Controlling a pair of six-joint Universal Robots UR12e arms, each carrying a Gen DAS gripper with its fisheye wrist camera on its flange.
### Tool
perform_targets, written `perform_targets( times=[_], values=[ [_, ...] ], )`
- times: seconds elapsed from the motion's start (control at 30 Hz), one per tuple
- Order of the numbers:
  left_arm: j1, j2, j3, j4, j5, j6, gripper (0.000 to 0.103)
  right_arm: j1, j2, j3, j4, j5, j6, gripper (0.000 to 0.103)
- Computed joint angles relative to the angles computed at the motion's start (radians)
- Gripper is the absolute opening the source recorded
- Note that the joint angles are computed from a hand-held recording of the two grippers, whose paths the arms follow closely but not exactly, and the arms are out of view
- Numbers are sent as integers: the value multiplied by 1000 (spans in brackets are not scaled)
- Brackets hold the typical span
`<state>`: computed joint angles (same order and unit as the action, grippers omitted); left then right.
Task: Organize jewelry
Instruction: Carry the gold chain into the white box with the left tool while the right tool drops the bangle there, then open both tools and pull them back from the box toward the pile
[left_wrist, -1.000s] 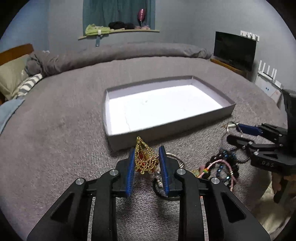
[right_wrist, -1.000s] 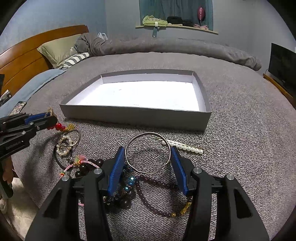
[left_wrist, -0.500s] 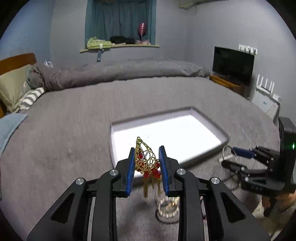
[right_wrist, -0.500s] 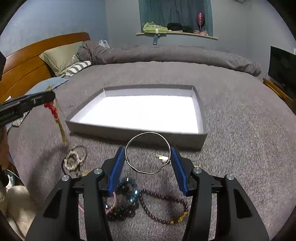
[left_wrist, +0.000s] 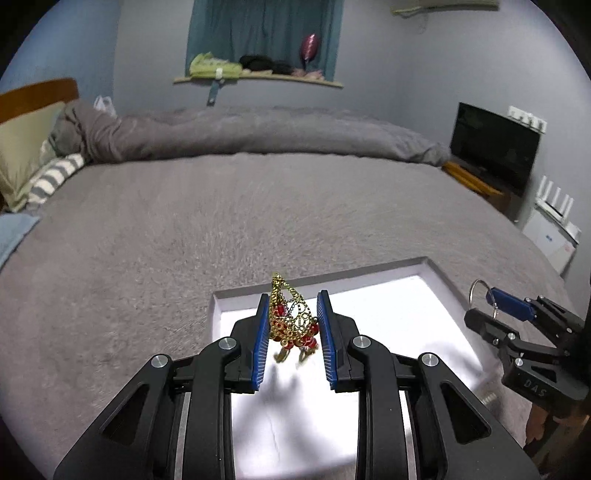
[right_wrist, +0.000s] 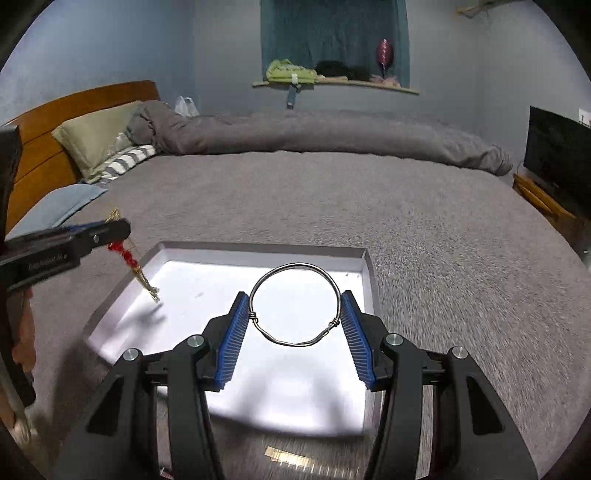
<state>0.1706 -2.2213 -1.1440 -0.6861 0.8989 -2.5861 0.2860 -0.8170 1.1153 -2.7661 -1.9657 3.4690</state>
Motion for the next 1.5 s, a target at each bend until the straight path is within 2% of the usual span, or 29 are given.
perform_targets(
  times=[0.07, 0.2, 0.33, 0.53, 0.67, 0.77, 0.9, 1.07, 1.17, 1.27, 1.4, 1.5],
  values=[
    [-10, -18, 21, -12, 26, -6, 26, -10, 18, -35, 51, 12, 4, 51],
    [-23, -56, 70, -118, 71, 21, 26, -23, 46, -87, 157, 44, 23, 51],
    [-33, -78, 93, -179, 131, 47, 26, -29, 62, -116, 235, 68, 25, 51],
    [-38, -91, 112, -205, 153, 45, 27, -14, 82, -149, 315, 32, -33, 51],
    [-42, -95, 120, -229, 169, 52, 30, -11, 85, -155, 341, 32, -29, 51],
    [-44, -92, 114, -229, 183, 58, 35, -12, 80, -145, 338, 35, -16, 51],
    [-47, -99, 125, -223, 176, 45, 51, -15, 79, -147, 343, 37, -10, 51],
    [-42, -95, 117, -214, 168, 47, 56, -17, 76, -138, 319, 57, 3, 53],
    [-40, -93, 112, -201, 159, 44, 65, -18, 68, -123, 288, 65, 3, 67],
    [-37, -82, 95, -181, 148, 47, 69, -18, 58, -104, 246, 65, 11, 70],
    [-26, -55, 53, -130, 130, 45, 80, -13, 26, -44, 138, 51, 30, 83],
    [-15, -32, 23, -100, 111, 37, 83, -9, 3, -6, 76, 38, 47, 88]
  ],
)
